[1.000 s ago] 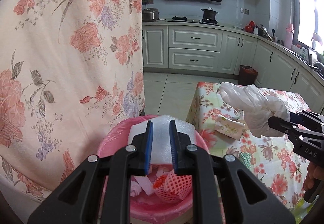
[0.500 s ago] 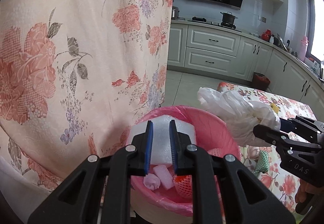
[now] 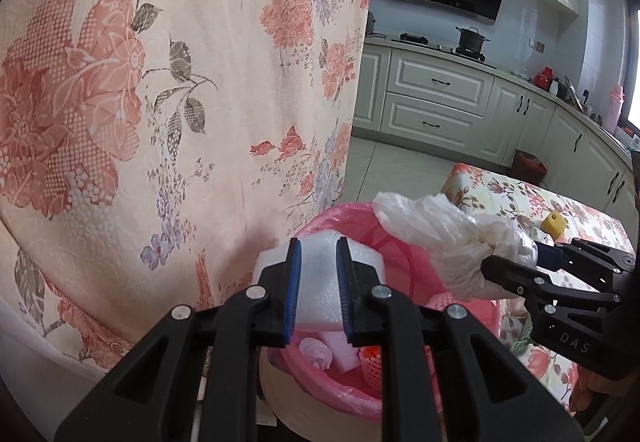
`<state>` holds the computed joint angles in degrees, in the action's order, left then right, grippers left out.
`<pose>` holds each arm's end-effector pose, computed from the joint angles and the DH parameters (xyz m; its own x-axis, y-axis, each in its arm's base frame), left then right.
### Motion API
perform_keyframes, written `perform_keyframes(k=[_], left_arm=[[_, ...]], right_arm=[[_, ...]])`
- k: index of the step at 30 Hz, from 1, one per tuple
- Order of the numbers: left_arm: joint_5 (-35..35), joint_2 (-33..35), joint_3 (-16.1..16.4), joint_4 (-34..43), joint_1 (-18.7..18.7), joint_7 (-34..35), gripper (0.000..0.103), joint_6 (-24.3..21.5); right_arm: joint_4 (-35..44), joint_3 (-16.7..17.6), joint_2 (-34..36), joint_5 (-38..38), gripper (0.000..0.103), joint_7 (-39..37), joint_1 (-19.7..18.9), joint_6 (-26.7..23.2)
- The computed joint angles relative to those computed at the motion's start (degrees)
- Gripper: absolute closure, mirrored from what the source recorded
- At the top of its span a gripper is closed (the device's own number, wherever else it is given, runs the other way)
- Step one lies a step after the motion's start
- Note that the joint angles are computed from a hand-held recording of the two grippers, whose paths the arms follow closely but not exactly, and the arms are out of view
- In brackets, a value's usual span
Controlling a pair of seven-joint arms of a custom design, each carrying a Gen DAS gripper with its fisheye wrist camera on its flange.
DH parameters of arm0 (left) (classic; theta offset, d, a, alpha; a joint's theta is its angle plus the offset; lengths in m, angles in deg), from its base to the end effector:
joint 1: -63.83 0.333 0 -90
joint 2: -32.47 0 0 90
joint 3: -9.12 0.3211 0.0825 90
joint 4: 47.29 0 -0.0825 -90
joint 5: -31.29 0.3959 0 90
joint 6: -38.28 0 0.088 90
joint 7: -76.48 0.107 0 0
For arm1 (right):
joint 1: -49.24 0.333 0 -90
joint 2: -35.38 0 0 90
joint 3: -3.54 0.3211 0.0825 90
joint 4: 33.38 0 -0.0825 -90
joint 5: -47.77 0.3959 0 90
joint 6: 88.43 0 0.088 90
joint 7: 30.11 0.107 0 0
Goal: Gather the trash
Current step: 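Carry both items over the pink bin and open both tools to drop them, then move both tools back over the table toward the striped cloth and sponge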
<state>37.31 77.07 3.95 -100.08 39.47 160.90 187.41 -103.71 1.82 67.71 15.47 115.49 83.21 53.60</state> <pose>0.7337 -0.3785 0.5387 -0.4281 -0.9030 0.0357 -0.5699 0.2391 -0.7862 0.6563 0.4243 0.5266 -0.0188 -0.9929 -0.1175 -0.6776 0.0991 -0.7287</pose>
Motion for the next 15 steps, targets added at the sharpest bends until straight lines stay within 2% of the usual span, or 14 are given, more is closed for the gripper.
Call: perform_keyframes(k=[2,6,15], left_arm=[[0.00,0.23,0.00,0.34,-0.01,0.01,0.082,-0.38],[0.17,-0.44,0.09,-0.97,-0.14,-0.34,0.066,0.48],[-0.33,-2.13,-0.32,-3.92,0.01,-0.55,0.055,2.43]], right_arm=[[0.42,0.12,0.42,0.29,0.053,-0.33,-0.17,0.22],[0.66,-0.12,0.56,0.22,0.040,-0.33,-0.01,0.00],[-4.38,-0.88,-3.09,-2.32,0.040,1.82,0.43,0.44]])
